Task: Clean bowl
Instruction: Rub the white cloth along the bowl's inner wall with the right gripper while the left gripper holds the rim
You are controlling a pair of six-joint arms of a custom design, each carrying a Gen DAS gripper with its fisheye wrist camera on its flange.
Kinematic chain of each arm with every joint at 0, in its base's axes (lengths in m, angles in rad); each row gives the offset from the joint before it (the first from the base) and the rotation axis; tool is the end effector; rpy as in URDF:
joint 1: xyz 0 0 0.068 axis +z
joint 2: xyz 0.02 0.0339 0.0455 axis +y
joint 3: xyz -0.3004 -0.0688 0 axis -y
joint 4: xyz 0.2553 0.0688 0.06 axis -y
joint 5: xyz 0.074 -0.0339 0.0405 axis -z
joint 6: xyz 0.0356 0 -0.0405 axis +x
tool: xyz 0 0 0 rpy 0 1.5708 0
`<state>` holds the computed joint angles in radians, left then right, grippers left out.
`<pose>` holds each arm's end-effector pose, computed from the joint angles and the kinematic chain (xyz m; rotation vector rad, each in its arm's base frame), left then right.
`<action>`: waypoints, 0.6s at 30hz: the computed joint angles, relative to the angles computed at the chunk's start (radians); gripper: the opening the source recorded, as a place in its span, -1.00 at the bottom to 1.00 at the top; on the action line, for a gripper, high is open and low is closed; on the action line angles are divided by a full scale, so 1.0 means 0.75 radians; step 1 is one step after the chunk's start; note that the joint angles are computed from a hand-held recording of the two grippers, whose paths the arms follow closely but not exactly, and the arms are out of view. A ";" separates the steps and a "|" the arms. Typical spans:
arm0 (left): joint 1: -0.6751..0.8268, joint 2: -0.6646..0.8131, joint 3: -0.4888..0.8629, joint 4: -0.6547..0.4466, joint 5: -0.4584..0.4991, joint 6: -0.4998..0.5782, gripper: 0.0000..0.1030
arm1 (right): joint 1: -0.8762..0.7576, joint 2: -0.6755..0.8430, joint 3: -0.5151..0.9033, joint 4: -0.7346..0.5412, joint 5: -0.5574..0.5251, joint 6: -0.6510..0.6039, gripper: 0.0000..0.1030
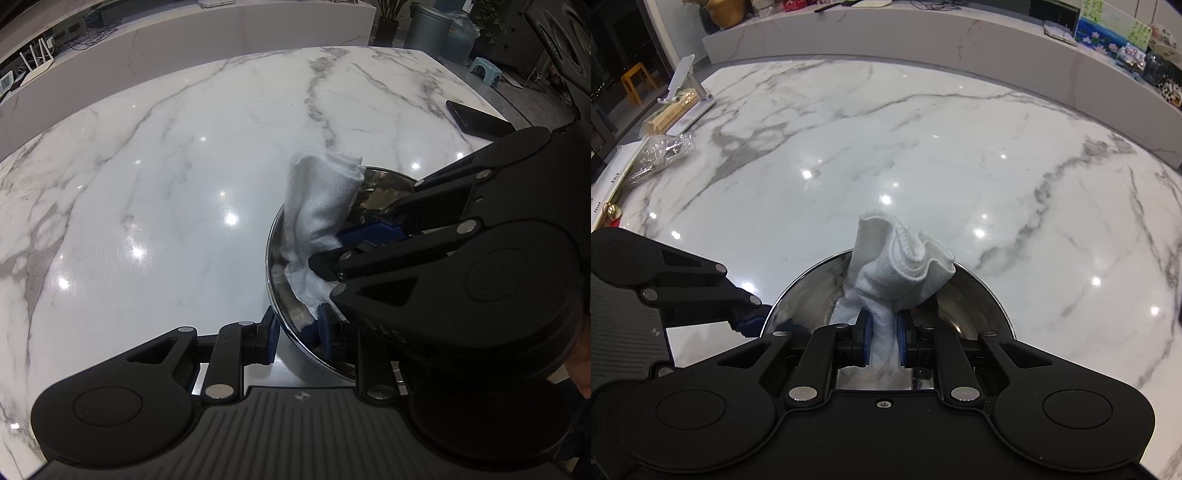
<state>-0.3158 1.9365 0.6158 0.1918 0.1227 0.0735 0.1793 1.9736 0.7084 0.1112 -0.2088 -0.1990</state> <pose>0.2795 -0.0959 0.0627 0.5604 2.6495 -0.2386 0.3095 0.0636 0.0649 -0.5686 2.6505 0.2783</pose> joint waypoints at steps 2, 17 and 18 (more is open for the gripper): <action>0.000 -0.002 -0.002 0.000 0.001 -0.001 -0.60 | -0.011 -0.006 -0.001 -0.013 -0.008 -0.007 -0.76; 0.003 -0.006 -0.005 -0.002 0.002 0.003 -0.60 | -0.009 0.009 0.003 0.022 0.033 0.018 -0.76; 0.003 -0.007 -0.006 -0.002 0.002 0.003 -0.60 | -0.006 0.009 0.003 0.022 0.028 0.018 -0.76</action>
